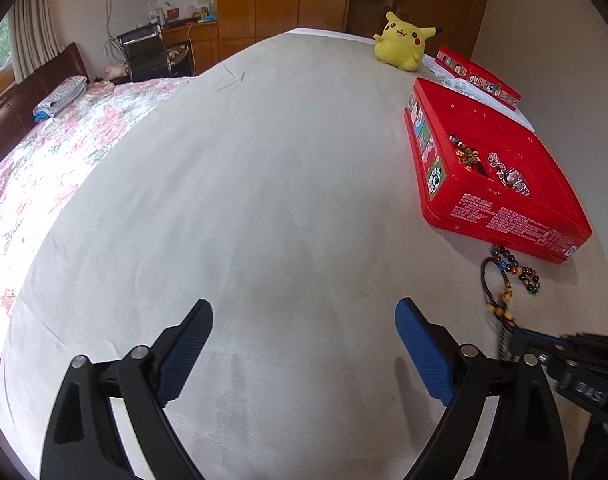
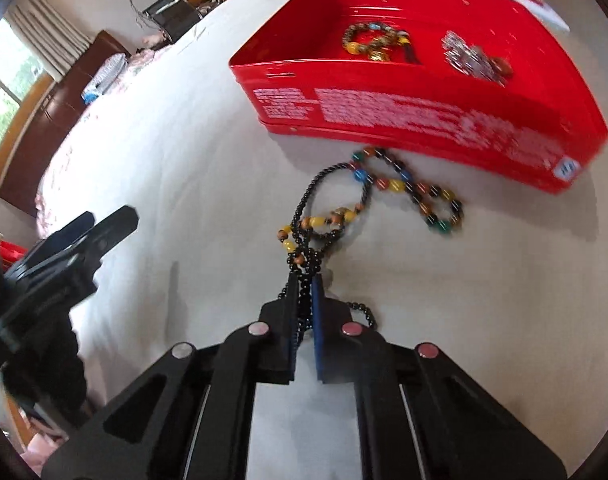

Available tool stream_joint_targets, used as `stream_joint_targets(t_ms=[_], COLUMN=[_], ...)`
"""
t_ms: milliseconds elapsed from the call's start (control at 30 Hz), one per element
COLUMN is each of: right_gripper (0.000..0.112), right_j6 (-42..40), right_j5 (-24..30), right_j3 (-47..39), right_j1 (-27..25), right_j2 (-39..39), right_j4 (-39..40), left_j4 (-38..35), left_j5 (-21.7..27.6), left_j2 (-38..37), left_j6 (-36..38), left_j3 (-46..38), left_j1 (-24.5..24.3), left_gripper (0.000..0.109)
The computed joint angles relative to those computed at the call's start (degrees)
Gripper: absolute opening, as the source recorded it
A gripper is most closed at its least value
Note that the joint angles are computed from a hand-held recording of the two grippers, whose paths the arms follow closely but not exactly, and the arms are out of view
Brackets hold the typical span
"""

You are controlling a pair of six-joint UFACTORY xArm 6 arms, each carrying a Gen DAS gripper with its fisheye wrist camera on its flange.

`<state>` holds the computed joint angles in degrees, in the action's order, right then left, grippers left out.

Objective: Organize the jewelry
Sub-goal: 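Lift the black beaded necklace off the bed with the right tool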

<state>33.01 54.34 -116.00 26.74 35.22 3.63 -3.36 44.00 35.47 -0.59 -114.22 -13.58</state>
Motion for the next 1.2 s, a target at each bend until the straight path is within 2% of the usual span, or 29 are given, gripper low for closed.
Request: stream_joint_targets(t_ms=[133, 333, 467, 533, 633, 733, 800, 833, 867, 900, 933, 1067, 1200], right_gripper=[0.004, 0.003, 0.003, 0.003, 0.003, 0.008, 0.014, 0.022, 0.038, 0.049, 0.055, 0.061, 0.064], right_j6=[0.6, 4.05, 7.4, 8.05, 6.05, 2.88, 2.02, 2.08, 2.32, 3.19, 4.08, 1.58, 0.38], right_j5=[-5.42, -10.47, -12.23, -11.85, -12.41, -12.05, -11.88, -12.0, -12.09, -12.52, -12.62, -12.02, -7.67], right_j3=[12.14, 23.68, 26.8, 25.47, 23.07, 20.76, 19.64, 19.74, 19.97, 20.56, 20.73, 19.95, 14.91], right_j1=[-0.47, -1.12, -1.34, -1.42, -2.24, -3.16, -3.73, -3.88, -4.0, -4.01, -3.92, -3.64, -3.31], right_j2=[-8.69, -18.08, -21.38, -20.45, -17.27, -14.13, -12.58, -12.51, -12.64, -13.05, -13.22, -12.66, -8.59], right_j4=[0.18, -1.59, -5.02, -5.65, -2.9, 1.21, 3.24, 3.52, 3.37, 2.25, 0.67, 1.05, 1.21], left_j4=[0.08, 0.34, 0.85, 1.15, 1.7, 2.42, 2.54, 2.58, 2.55, 2.43, 2.38, 2.54, 3.23], left_j5=[-1.09, -1.26, -0.78, -0.74, -0.64, -0.27, 0.12, 0.39, 0.7, 0.96, 1.03, 0.79, 1.05], left_j2=[-0.59, -0.88, -0.12, 0.09, 0.3, 0.74, 1.05, 1.23, 1.42, 1.59, 1.67, 1.43, 1.84], left_j6=[0.5, 0.85, 0.52, 0.44, 0.4, -0.21, -0.38, -0.47, -0.57, -0.57, -0.54, -0.17, -0.48], left_j3=[1.16, 1.96, 0.85, 0.68, 0.62, 0.15, -0.26, -0.5, -0.81, -1.1, -1.21, -0.75, -1.05], left_j1=[-0.26, -0.26, -0.47, -0.58, -0.72, -0.84, -0.8, -0.77, -0.74, -0.74, -0.77, -1.06, -1.17], left_gripper=[0.093, 0.093, 0.093, 0.093, 0.093, 0.093, 0.093, 0.093, 0.093, 0.093, 0.093, 0.093, 0.093])
